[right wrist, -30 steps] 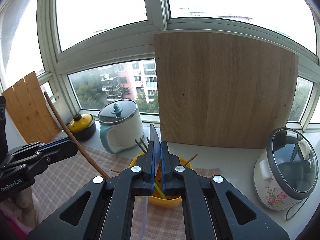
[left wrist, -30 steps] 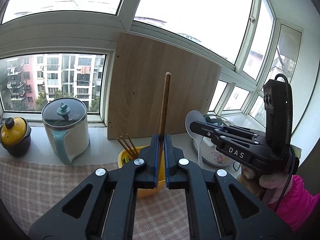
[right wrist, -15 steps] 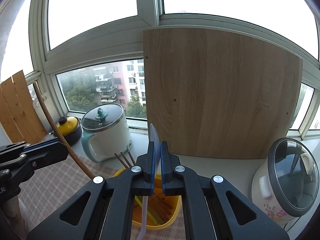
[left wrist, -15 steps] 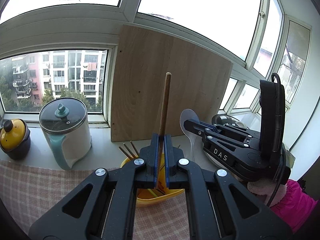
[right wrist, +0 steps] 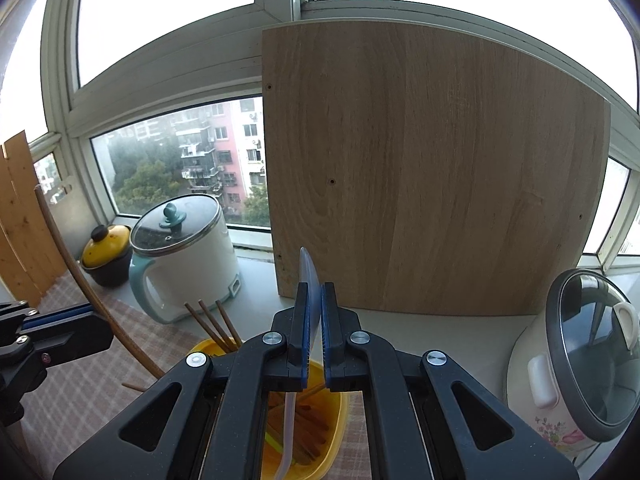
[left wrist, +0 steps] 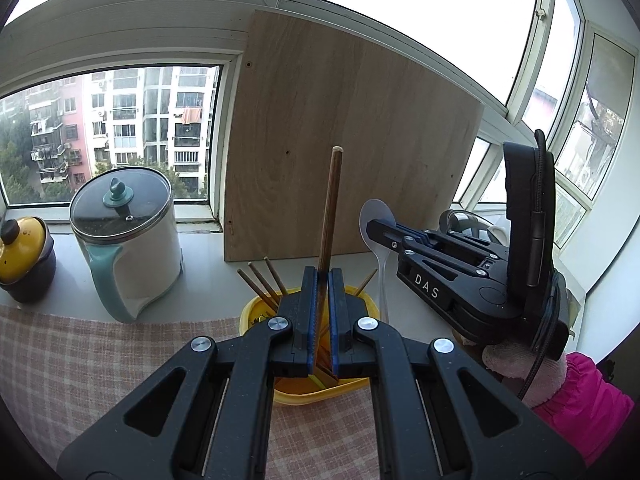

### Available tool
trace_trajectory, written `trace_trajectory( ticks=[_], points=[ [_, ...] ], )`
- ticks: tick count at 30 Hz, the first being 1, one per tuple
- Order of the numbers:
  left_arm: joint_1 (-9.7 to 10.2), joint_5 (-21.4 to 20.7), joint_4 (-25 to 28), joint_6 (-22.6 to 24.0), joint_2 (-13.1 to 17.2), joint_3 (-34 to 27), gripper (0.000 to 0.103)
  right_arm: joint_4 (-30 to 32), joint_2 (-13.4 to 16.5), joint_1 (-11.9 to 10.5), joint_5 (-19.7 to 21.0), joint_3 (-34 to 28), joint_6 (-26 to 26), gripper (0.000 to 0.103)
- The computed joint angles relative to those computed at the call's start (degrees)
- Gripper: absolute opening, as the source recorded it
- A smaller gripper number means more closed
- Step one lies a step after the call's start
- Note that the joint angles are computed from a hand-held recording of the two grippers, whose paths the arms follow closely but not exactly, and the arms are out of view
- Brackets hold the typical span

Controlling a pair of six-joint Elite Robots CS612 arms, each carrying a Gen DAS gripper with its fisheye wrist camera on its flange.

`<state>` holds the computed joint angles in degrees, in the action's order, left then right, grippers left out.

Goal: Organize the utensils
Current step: 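Carry the chopstick and clear spoon over the yellow container and lower them in, then open both tools to release the chopstick and clear spoon into the container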

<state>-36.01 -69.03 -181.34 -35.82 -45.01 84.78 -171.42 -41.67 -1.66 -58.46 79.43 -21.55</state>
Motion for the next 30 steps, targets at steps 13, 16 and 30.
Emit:
trace_trajectory(
  ticks=[13, 16, 30],
  points=[
    [-0.2, -1.0, 1.22, -0.75, 0.45, 0.06, 0.003, 2.67, 0.05, -0.73, 0.31, 0.56, -0.28, 0.003],
    [-0.15, -1.3, 1.47, -0.91, 0.43, 0.15, 0.003, 3.06, -0.08, -0.87, 0.4, 0.82, -0.6, 0.003],
    [-0.03, -3.04, 2.04, -1.72, 0.25, 0.59, 0.003, 5.37, -0.67, -1.39, 1.19, 1.66, -0.77, 0.003]
  ],
)
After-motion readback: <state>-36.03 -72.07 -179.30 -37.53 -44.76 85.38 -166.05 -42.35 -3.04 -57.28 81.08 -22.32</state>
